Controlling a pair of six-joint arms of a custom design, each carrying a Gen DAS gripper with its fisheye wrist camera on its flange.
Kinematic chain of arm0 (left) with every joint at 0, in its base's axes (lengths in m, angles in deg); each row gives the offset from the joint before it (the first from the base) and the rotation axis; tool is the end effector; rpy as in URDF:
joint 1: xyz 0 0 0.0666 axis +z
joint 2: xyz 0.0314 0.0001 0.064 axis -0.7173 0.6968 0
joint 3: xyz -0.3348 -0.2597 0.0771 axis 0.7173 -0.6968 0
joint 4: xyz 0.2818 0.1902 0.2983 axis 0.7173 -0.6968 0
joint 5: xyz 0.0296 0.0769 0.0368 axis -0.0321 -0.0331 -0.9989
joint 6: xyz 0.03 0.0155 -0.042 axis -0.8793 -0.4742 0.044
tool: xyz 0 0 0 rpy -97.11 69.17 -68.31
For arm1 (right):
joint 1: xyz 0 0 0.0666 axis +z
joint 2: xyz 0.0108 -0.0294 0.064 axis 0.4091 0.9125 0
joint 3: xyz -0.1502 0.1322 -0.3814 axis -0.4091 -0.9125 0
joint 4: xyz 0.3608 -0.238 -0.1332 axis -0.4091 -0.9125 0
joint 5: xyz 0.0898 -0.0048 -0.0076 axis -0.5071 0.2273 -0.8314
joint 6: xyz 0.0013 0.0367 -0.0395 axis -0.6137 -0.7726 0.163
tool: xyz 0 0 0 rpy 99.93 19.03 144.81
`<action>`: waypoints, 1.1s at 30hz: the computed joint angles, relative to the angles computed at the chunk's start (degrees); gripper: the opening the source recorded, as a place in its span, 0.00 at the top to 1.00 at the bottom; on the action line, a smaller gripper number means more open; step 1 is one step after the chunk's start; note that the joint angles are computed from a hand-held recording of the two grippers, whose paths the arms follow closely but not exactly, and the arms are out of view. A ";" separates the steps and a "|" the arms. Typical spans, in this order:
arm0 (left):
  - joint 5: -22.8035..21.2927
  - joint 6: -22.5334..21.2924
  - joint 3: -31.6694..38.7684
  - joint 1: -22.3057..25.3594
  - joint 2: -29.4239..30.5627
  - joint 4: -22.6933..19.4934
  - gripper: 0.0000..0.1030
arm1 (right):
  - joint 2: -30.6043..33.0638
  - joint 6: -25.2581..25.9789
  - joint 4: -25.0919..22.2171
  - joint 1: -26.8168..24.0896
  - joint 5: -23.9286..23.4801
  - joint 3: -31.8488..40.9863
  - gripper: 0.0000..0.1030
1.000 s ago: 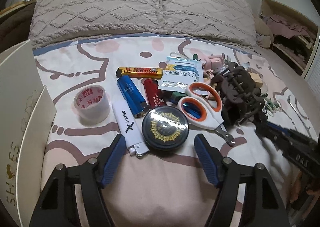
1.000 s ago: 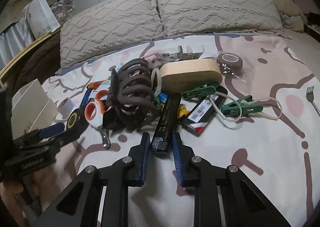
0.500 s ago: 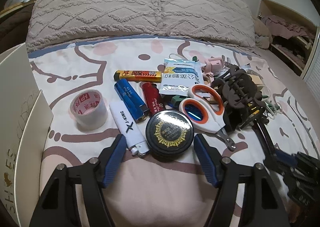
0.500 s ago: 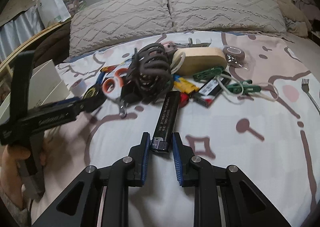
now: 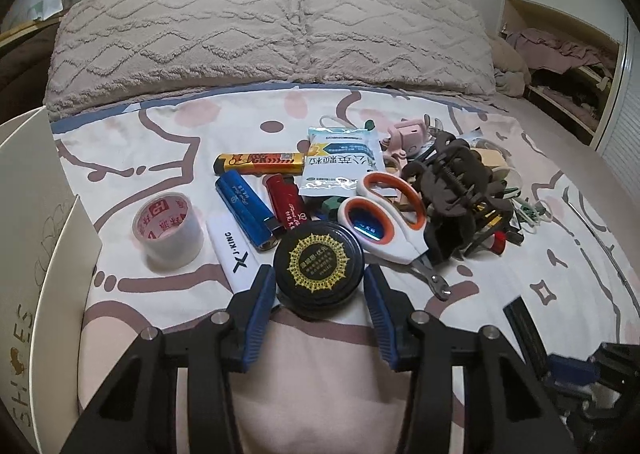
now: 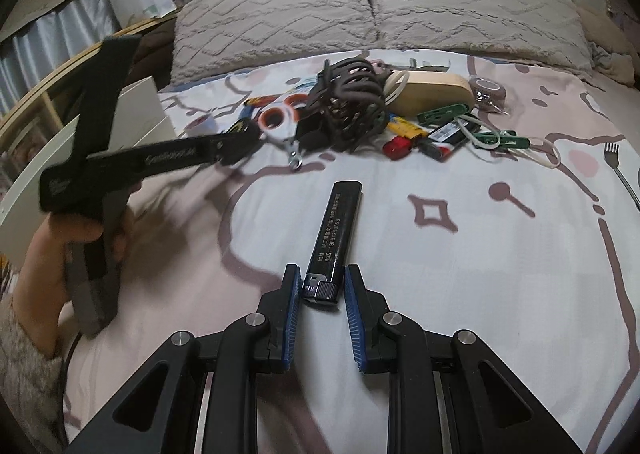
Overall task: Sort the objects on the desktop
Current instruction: 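Close the right tool on the black stick while the left tool closes on the black tin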
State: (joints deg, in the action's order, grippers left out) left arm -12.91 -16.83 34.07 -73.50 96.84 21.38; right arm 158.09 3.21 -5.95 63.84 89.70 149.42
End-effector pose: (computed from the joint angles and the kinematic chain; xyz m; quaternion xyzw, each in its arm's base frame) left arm 0.5692 -0.3023 0.3023 0.2112 0.8954 -0.1387 0.3665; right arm 0.4148 0.3303 0.2789 0.0132 0.9261 0.1047 0.3621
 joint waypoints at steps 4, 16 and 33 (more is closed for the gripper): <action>-0.88 -0.51 -0.81 -0.33 -0.72 0.37 0.58 | -0.49 0.48 -0.39 0.83 0.48 -0.41 0.77; -2.37 0.46 -3.88 -0.66 -3.77 -2.12 0.70 | -2.50 -0.53 0.29 1.81 -0.77 -2.36 0.77; -2.40 1.04 -0.33 -0.72 -0.99 -0.80 0.23 | -2.11 0.97 -2.15 4.51 2.48 -1.57 0.77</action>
State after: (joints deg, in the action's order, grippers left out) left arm -15.31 -15.79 33.74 -74.21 95.85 20.58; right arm 155.98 4.18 -8.10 68.35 92.18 147.84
